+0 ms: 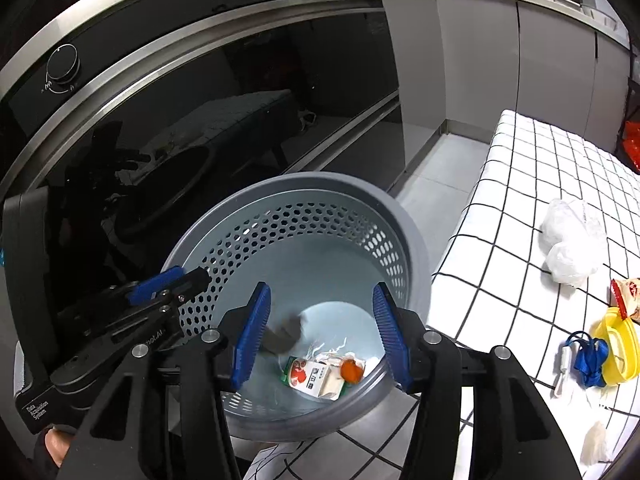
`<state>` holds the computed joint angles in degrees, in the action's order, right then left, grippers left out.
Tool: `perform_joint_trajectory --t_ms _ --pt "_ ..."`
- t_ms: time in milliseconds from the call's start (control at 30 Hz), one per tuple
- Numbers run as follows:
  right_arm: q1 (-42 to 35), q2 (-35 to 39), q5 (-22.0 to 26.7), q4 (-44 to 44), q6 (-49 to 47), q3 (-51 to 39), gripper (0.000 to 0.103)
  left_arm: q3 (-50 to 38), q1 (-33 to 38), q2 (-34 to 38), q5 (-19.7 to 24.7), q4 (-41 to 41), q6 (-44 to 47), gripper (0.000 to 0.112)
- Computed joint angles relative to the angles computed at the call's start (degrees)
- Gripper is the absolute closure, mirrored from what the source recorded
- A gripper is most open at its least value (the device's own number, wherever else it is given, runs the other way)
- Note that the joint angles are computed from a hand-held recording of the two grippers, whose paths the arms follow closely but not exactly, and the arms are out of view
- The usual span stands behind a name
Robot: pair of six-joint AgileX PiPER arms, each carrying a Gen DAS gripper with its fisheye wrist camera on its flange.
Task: Collect trash
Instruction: 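Open both grippers to drop the cloth and peel into the basket, then move both grippers back toward the remaining items on the table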
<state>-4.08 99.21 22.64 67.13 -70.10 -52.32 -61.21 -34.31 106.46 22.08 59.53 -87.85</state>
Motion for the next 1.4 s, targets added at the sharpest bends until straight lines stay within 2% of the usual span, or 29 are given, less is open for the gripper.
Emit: perform_joint_trajectory --t_ms 33,100,500,667,800,1000,1167,1400 --pt "-0.1 -0.2 -0.1 0.1 -0.1 0.2 0.052 0.2 -0.2 -0.2 0.4 1.3 -1.5 0.061" --pt "-0.2 -0.3 -0.1 0.3 -0.4 0.4 0.052 0.5 -0.7 -0.4 1.1 3.0 -3.2 0.058" --pt "-1.1 -3.0 -1.3 4.9 -5.0 5.5 0.052 1.3 -0.5 -0.1 1.0 2.8 -3.5 0.055" --pt "-4.0 -5.5 -0.5 7.8 -8.7 9.9 0.052 3.1 -1.1 -1.0 0.1 5.1 -6.3 0.054" --pt "-7.0 -9.0 -0.1 11.8 -14.0 14.9 0.052 3.6 -3.0 -1.6 1.6 7.3 -8.3 0.054" --pt "-17.4 -15.1 4.2 11.0 -18.5 20.4 0.052 3.9 -6.8 -3.1 4.2 7.7 -8.8 0.051" --pt "-32.9 -18.8 10.4 6.4 -22.2 22.7 0.052 3.8 -10.1 -4.8 6.3 6.5 -8.4 0.051" --pt "-56.7 -17.2 19.1 1.2 -29.7 20.2 0.05 0.9 -17.5 -5.0 9.4 4.0 -8.0 0.046"
